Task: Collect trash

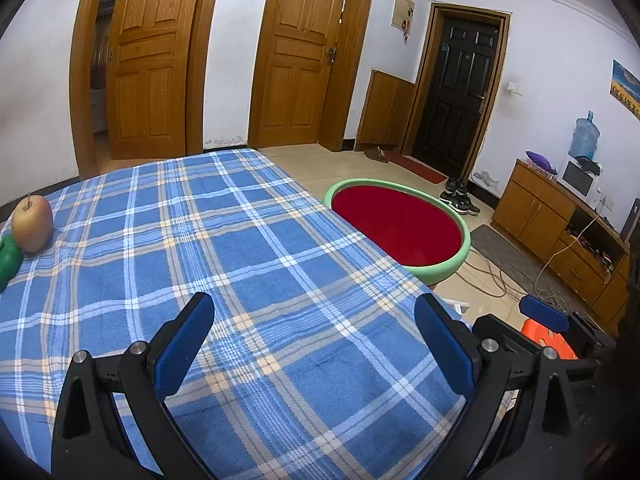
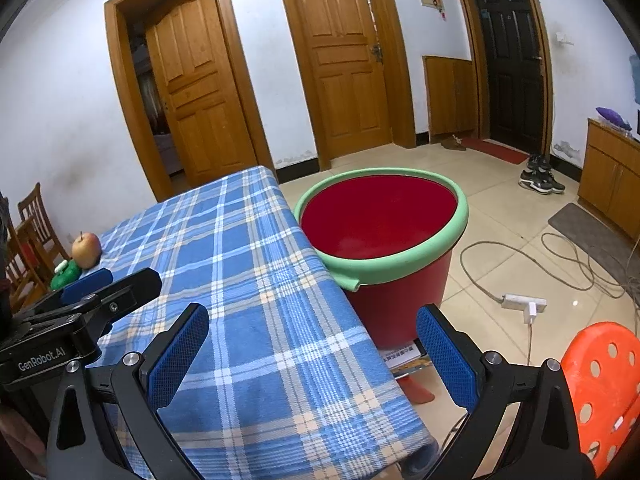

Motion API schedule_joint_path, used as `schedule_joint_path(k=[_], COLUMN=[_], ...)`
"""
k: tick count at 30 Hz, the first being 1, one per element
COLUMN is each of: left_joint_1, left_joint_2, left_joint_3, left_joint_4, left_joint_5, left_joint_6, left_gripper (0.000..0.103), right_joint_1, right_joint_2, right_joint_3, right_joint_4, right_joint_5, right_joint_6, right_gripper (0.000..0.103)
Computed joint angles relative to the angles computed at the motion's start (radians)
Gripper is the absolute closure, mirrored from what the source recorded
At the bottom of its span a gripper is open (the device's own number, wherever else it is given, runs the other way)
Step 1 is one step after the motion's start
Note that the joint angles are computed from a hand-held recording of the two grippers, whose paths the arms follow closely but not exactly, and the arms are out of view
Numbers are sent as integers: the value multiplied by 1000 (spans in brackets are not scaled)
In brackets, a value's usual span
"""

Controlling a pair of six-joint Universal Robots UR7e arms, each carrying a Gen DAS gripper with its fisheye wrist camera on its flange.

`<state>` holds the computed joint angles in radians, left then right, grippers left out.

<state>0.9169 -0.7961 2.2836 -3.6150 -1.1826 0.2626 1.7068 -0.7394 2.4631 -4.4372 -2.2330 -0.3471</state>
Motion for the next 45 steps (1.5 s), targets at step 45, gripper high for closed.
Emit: schedule_joint_path(k=[45], left_joint_1=[-2], left_joint_2=[-10], left_joint_3=[9], left_joint_4=[23], left_joint_5=[-3], left_joint_6=[-14], left_gripper=[5], right_joint_1=[-10], right_joint_2=[-10], right_joint_3=[14], right_joint_4=[17], right_joint_5=[1], right_joint_6=[9], right_gripper=[0])
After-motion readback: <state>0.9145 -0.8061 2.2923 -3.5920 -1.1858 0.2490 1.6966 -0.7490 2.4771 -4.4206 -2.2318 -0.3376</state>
